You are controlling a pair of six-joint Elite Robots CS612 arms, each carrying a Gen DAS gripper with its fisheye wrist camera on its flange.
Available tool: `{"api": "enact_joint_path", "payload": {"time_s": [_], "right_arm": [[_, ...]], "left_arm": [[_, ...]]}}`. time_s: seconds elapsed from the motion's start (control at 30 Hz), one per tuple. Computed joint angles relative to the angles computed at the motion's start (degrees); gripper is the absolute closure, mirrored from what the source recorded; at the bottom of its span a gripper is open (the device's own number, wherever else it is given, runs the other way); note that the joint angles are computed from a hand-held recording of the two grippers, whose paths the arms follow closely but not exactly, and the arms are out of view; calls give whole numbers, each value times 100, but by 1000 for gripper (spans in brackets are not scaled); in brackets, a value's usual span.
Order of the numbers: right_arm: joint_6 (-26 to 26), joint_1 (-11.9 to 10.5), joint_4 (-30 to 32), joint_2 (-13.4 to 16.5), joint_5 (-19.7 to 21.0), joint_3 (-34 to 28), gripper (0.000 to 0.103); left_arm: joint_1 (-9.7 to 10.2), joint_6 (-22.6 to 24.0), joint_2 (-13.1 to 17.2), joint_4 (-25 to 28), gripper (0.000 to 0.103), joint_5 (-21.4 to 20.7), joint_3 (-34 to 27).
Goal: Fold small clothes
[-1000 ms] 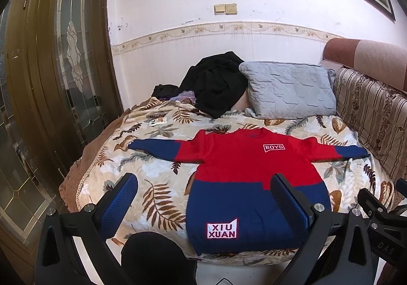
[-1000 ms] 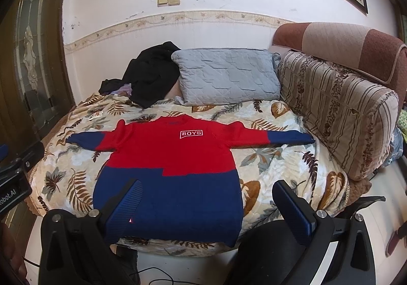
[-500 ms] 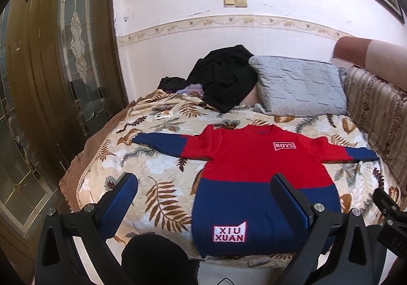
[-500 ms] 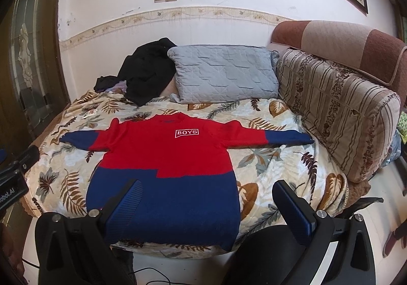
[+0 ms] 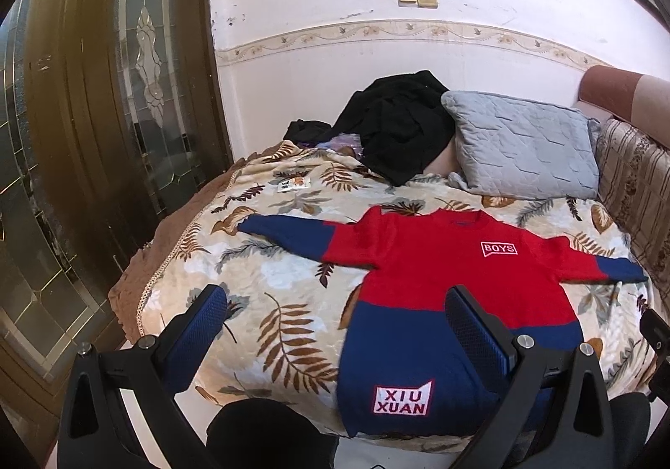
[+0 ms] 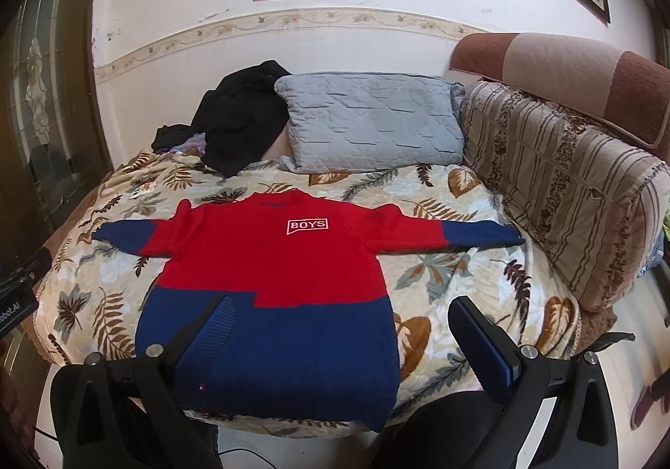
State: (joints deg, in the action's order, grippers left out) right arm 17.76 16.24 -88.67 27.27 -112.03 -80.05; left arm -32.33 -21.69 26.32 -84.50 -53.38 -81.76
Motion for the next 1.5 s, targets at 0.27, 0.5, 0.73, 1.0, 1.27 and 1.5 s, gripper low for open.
{"api": "enact_joint_path", "payload": {"time_s": [0.27, 0.5, 0.73, 1.0, 1.27, 1.5], "right_arm": [[-65, -1, -113, -114, 37, 262, 0], [-68, -31, -235, -236, 42, 540, 0], [-43, -85, -356, -378, 52, 912, 0], [88, -190, -431, -543, 39, 1373, 0], [271, -297, -480, -725, -27, 1926, 0], [898, -686, -419, -850, -46, 2383, 0]], "left_arm": [[94, -154, -49, 39, 0, -21, 157], [183, -291, -103, 71, 0, -46, 340], [298, -482, -202, 133, 0, -25, 640], [520, -1003, -277, 376, 0, 158, 918], [822, -1538, -404, 560, 0, 388, 1375], [1245, -1670, -957, 47, 0, 571, 2931]]}}
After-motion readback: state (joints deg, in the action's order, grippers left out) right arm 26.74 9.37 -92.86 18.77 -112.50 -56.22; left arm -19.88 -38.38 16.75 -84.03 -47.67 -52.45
